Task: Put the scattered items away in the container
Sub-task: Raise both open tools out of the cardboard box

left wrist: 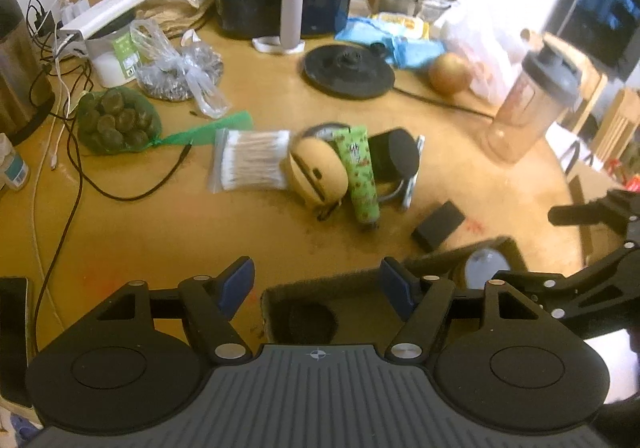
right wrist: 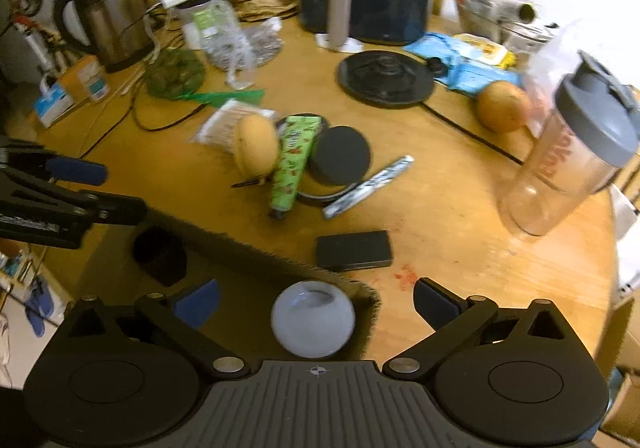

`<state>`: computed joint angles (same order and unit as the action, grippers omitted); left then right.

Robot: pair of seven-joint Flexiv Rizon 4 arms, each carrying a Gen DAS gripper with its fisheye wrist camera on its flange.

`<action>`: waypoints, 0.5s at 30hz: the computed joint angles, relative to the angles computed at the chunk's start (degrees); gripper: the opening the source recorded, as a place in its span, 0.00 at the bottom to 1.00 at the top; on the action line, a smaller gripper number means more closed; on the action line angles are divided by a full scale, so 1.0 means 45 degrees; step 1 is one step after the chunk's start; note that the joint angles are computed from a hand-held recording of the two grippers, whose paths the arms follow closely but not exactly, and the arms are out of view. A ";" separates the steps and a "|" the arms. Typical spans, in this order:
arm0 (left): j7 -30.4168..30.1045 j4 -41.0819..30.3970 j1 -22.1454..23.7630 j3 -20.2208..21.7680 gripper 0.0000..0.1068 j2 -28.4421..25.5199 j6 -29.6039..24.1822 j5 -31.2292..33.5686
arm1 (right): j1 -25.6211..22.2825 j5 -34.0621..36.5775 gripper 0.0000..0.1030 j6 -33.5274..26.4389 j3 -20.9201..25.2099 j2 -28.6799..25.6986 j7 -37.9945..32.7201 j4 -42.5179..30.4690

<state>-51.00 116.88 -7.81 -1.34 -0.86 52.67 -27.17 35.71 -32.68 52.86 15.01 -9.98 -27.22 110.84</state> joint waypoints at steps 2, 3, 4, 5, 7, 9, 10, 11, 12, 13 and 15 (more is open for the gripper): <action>0.0085 -0.0084 -0.0008 -0.0014 0.65 0.0020 0.0004 -0.0160 | 0.0014 0.0198 1.00 -0.0520 -0.0002 0.0029 0.0074 -0.0240; 0.0095 -0.0134 -0.0011 -0.0019 0.65 0.0023 0.0027 -0.0229 | 0.0019 0.0238 1.00 -0.0754 -0.0013 0.0038 0.0112 -0.0358; 0.0097 -0.0182 -0.0014 -0.0023 0.65 0.0020 0.0057 -0.0301 | 0.0011 0.0282 1.00 -0.0923 -0.0020 0.0047 0.0130 -0.0464; 0.0090 -0.0226 -0.0011 -0.0020 0.65 0.0021 0.0070 -0.0340 | 0.0006 0.0330 1.00 -0.1056 -0.0021 0.0045 0.0142 -0.0575; -0.0084 -0.0358 0.0000 -0.0021 0.66 -0.0001 0.0132 -0.0301 | -0.0006 0.0395 1.00 -0.1294 -0.0032 0.0029 0.0152 -0.0786; -0.0209 -0.0487 0.0016 -0.0027 0.66 -0.0057 0.0197 -0.0290 | -0.0002 0.0444 1.00 -0.1602 -0.0052 -0.0007 0.0170 -0.1036; -0.0251 -0.0534 0.0025 -0.0026 0.67 -0.0075 0.0225 -0.0302 | 0.0001 0.0466 1.00 -0.1707 -0.0057 -0.0028 0.0188 -0.1134; -0.0327 -0.0594 0.0034 -0.0028 0.69 -0.0096 0.0269 -0.0305 | -0.0005 0.0498 1.00 -0.1792 -0.0065 -0.0050 0.0177 -0.1230; -0.0379 -0.0632 0.0040 -0.0033 0.70 -0.0118 0.0326 -0.0325 | -0.0002 0.0529 1.00 -0.1919 -0.0072 -0.0086 0.0153 -0.1338; -0.0439 -0.0684 0.0049 -0.0035 0.70 -0.0138 0.0362 -0.0339 | 0.0010 0.0588 1.00 -0.2139 -0.0075 -0.0122 0.0120 -0.1480; -0.0538 -0.0771 0.0076 -0.0029 0.70 -0.0155 0.0353 -0.0339 | 0.0013 0.0636 1.00 -0.2309 -0.0090 -0.0168 0.0068 -0.1659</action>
